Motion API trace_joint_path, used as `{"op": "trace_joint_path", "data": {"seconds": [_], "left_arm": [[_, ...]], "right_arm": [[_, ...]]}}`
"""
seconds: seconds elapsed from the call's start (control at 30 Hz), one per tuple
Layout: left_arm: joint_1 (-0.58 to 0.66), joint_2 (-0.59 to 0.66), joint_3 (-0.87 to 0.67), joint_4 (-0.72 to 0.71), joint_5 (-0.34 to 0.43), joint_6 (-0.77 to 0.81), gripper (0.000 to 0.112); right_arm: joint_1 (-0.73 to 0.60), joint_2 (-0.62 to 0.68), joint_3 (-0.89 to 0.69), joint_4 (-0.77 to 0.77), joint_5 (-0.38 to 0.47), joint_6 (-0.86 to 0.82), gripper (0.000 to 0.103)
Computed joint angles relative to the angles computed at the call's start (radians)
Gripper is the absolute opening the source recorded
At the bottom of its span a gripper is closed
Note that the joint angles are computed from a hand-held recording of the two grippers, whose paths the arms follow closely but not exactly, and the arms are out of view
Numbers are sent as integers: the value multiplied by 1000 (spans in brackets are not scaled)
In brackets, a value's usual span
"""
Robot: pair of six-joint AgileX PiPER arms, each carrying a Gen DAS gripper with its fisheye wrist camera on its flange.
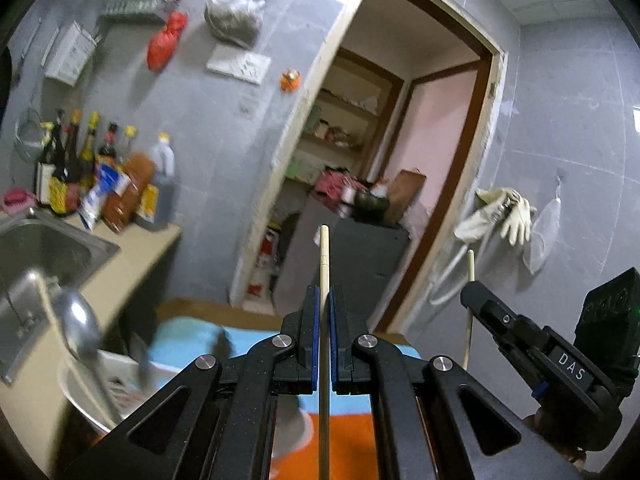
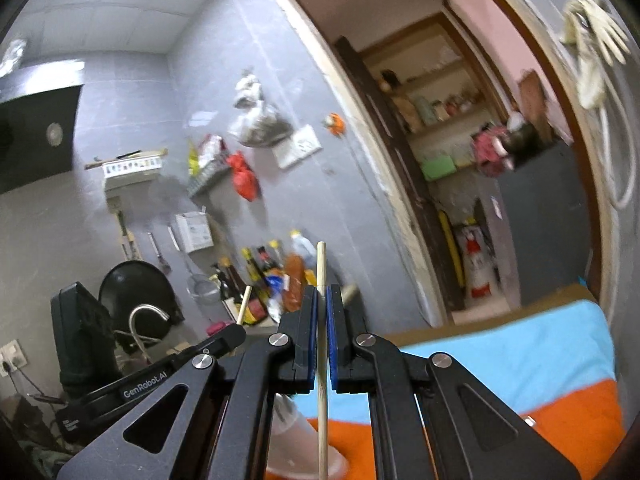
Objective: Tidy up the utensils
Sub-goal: 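Lift both held chopsticks and carry them over the white caddy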
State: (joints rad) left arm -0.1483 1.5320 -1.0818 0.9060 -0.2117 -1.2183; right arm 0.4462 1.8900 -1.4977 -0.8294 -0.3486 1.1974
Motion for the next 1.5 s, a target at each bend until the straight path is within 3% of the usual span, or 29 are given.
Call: {"op": "trace_joint_path", "data": {"seconds": [0.17,0.33,0.43,0.63,0.8,1.1,1.27,1.5], "left_arm": [[125,-39,26,-30,-80,26,2],[301,-22,55,-128,-260,53,2],[373,16,70,-203,-342,72,2],[458,110,76,-283,-442,91,2],[442,145,117,-444,-491,241,2],[377,182,148,-603,-578,434,2],[329,184,184,-716,-628,578,2],[305,193,210,-771,-662,665,2]], "right_arm": [[59,83,-149,78,21,-69,3],[95,172,-276,165,41,-102,3],[120,204,-297,363,38,-296,3],[159,268,-361,577,62,-560,3],[179,302,-377,703,57,-729,3],[207,324,-367,894,46,-1019,3],[214,331,-355,928,37,-1085,3],[216,328,-330,937,38,-1095,3]]}}
